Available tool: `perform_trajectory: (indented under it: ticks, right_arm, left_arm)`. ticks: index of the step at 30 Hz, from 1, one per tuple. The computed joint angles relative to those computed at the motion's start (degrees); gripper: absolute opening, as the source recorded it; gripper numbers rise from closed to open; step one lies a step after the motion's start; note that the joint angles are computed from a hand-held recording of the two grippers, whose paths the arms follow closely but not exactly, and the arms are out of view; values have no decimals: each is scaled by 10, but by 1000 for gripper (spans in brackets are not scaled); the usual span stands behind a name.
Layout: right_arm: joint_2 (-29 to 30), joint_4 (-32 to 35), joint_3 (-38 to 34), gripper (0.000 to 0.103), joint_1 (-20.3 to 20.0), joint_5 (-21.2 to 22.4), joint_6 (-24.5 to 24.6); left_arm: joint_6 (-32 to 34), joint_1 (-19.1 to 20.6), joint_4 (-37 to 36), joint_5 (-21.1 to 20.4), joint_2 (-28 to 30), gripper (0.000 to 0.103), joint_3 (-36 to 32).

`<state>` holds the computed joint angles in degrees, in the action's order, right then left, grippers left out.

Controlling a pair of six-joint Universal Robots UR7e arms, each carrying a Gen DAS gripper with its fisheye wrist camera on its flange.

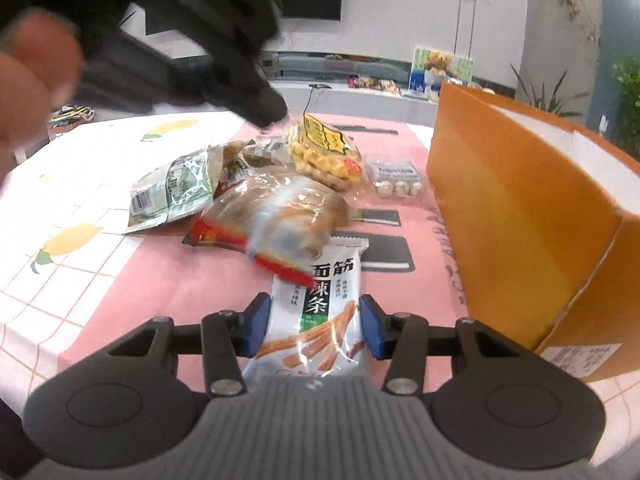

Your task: Organize snacks

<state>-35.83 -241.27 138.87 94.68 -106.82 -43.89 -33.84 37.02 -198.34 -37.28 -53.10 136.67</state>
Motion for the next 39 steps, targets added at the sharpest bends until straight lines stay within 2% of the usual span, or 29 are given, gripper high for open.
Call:
perform_trajectory:
  ticks: [6, 10, 19, 24, 26, 27, 28, 31, 34, 39]
  right_arm:
    - [-3, -6, 3, 47, -1, 6, -7]
    - [-3, -16, 8, 47, 1, 9, -13]
    - [-12, -29, 18, 47, -1, 30, -12]
    - [-13, -32, 20, 47, 1, 29, -9]
    - [-13, -25, 20, 47, 1, 26, -5]
    - [-13, -24, 20, 47, 0, 26, -7]
    - [-11, -25, 19, 47, 1, 24, -11]
    - [-11, -24, 18, 47, 2, 21, -14]
    - [-14, -17, 17, 47, 4, 15, -6]
    - [-13, -14, 15, 47, 7, 10, -7]
  left_arm:
    - [-21, -5, 25, -2, -24, 0, 12]
    - [-34, -12, 13, -10, -43, 0, 33]
    - [-77, -46, 25, 14, -87, 0, 75]
    - [-95, -39, 59, -1, -102, 0, 78]
    - [-95, -22, 99, -23, -104, 5, 66]
    - [-97, -14, 119, -27, -99, 15, 58]
    - [-97, -9, 134, -27, -92, 31, 51]
    - [-70, 2, 165, -18, -71, 53, 35]
    - [-57, 3, 195, 15, -49, 59, 20]
    - [-59, 25, 221, 5, -28, 67, 1]
